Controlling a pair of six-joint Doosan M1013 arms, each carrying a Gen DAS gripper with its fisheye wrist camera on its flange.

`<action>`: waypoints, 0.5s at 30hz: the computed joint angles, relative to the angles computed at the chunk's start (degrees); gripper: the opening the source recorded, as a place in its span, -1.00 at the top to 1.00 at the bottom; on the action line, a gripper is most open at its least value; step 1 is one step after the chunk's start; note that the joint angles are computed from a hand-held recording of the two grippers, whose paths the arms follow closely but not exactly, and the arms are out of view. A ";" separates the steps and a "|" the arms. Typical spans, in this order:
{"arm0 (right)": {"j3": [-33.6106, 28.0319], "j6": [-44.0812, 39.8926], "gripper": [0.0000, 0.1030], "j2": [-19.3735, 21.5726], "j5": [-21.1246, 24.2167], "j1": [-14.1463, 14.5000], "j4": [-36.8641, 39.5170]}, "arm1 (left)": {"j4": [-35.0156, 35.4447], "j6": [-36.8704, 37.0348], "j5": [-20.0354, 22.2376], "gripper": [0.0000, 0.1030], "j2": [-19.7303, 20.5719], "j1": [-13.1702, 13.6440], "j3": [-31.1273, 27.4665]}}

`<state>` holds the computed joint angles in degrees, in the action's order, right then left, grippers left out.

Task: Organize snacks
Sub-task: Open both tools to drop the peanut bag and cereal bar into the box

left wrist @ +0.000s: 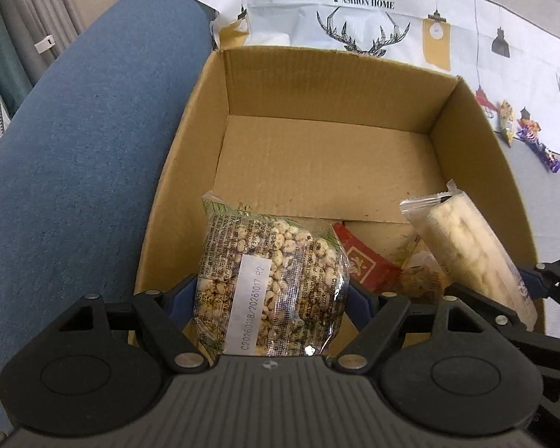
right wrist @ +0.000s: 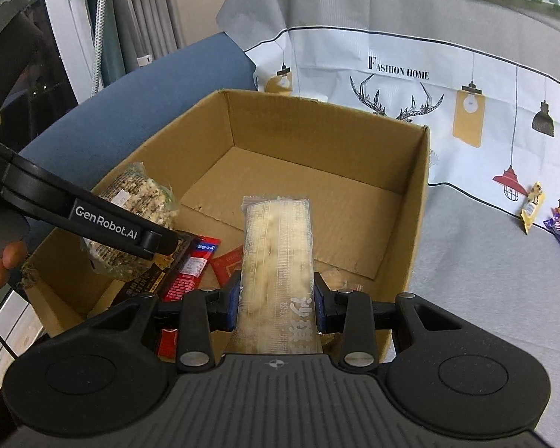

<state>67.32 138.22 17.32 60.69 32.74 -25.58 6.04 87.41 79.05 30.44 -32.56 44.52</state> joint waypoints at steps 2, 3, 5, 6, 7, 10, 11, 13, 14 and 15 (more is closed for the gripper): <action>-0.17 -0.34 0.25 0.15 0.18 -0.16 0.32 | 0.09 -0.44 -0.15 -0.79 0.12 0.03 0.04; -0.21 -0.59 0.19 0.18 0.09 -0.28 0.57 | 0.15 -0.82 0.26 -1.00 0.27 0.07 -0.24; -0.60 -0.51 -0.38 0.26 0.63 -0.15 -0.01 | -0.88 -1.56 0.21 -0.99 -0.03 0.40 -0.12; -1.02 -0.12 -0.75 0.40 1.41 0.08 -0.90 | -1.80 -1.45 0.49 -0.99 -0.15 0.64 -0.19; -1.13 0.59 -0.81 0.33 1.84 0.44 -2.19 | -2.50 -1.52 0.73 -0.99 -0.48 0.83 0.04; -0.76 -1.42 -0.81 -0.72 1.39 1.10 -2.07 | -1.51 -4.17 -1.24 -0.99 -3.68 0.77 4.36; -0.64 -1.70 -0.82 -1.06 1.75 1.45 -1.99 | -0.64 -5.37 -1.85 -0.99 -4.93 0.59 6.02; -0.31 -1.86 -0.84 -1.89 2.77 2.30 -1.18 | 0.56 -7.50 -3.15 -0.99 -7.57 0.29 9.38; -0.06 -1.87 -0.85 -2.37 3.23 2.77 -0.53 | 1.00 -8.46 -3.73 -0.99 -9.21 0.06 11.31; 0.11 -1.52 -0.88 -2.83 4.02 3.38 -0.15 | 1.29 -9.18 -3.89 -0.99 -10.30 -0.11 12.50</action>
